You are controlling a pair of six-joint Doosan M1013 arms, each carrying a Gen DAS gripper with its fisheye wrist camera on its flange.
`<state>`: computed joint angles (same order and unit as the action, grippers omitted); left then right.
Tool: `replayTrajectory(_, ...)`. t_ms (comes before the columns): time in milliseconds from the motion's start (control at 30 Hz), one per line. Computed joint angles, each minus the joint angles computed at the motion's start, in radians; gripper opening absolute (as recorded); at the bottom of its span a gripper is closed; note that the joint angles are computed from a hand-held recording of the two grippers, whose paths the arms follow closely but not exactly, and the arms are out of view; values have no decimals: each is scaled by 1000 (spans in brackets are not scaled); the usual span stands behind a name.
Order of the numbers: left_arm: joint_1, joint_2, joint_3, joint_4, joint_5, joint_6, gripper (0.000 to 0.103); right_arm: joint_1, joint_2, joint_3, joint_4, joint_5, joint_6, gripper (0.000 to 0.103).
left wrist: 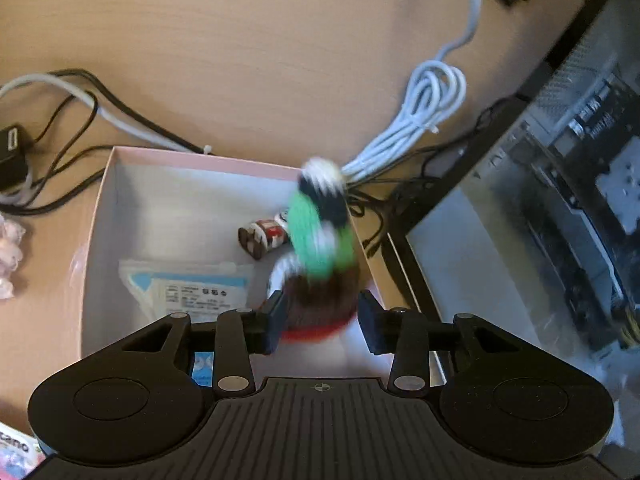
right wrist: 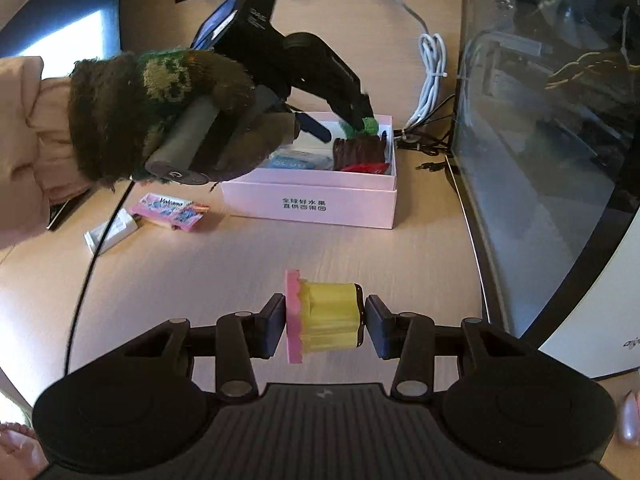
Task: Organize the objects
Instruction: 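Carry the crochet doll into the box while the right tool grasps the pudding toy, then lower the yellow pudding toy into the pink box and open the right tool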
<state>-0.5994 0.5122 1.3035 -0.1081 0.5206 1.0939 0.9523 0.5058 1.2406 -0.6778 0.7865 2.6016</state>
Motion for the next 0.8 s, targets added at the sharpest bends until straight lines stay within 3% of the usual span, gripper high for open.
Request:
replayTrajectory(100, 14, -35, 49, -120, -17, 128, 43, -10, 0, 2, 13, -9, -6, 43)
replayTrajectory(200, 13, -96, 136, -66, -71, 112, 43, -19, 6, -7, 6, -20, -12, 42)
replayTrajectory(400, 2, -211, 281, 140, -150, -91, 43, -43, 43, -80, 27, -21, -65, 41)
replayTrajectory(500, -12, -279, 359, 302, -152, -236, 43, -55, 68, -132, 98, 49, -153, 42)
replayTrajectory(567, -18, -322, 409, 332, -158, -276, 43, -49, 67, -120, 66, 75, -162, 55)
replayTrajectory(600, -21, -337, 432, 307, -162, -264, 43, -43, 70, -117, 44, 101, -157, 62)
replayTrajectory(700, -24, -361, 477, 142, -157, -144, 43, -23, 87, -116, -12, 201, -119, 62)
replayTrajectory(800, -24, -355, 492, -6, -150, -36, 43, -10, 96, -108, -27, 242, -75, 62)
